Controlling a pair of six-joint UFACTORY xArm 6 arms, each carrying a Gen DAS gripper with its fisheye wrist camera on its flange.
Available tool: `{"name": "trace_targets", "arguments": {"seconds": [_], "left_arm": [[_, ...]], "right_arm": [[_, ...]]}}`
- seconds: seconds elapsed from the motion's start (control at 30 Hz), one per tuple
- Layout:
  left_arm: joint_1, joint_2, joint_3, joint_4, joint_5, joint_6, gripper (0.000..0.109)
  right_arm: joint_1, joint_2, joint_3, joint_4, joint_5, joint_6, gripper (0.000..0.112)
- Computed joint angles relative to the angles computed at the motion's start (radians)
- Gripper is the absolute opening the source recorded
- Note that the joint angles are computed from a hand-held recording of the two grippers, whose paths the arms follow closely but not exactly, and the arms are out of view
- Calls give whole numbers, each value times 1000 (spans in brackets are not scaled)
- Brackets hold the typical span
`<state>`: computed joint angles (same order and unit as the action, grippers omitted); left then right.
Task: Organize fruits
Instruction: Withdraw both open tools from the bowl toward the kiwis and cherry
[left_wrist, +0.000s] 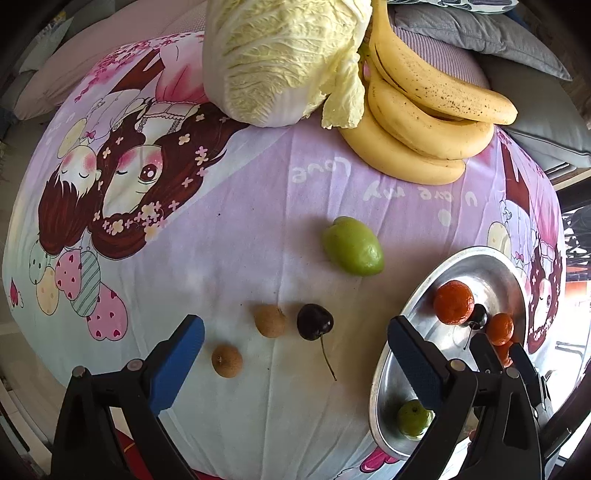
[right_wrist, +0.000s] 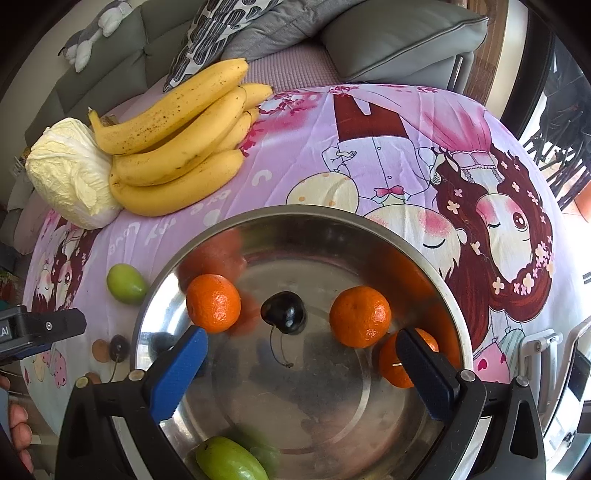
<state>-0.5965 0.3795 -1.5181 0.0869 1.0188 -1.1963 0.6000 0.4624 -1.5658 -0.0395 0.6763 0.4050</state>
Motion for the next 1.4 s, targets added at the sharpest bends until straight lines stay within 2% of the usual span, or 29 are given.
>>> {"name": "trace_targets", "arguments": {"seconds": [0.23,0.53,0.97,1.4], "left_arm": [[8,-126,184,16,-86,-16,99],[25,-276,357,36,-90,-8,99],[41,-414,510,34,-82,-42,99],[58,-403,510,57,-74,-3,99]], "right_arm": [[29,9,-15,54,0,-59,103],[92,37,-56,114,12,-147,103],[158,61,-97,153,32,-214,103],[177,70,-112,254,41,-276,103]]}}
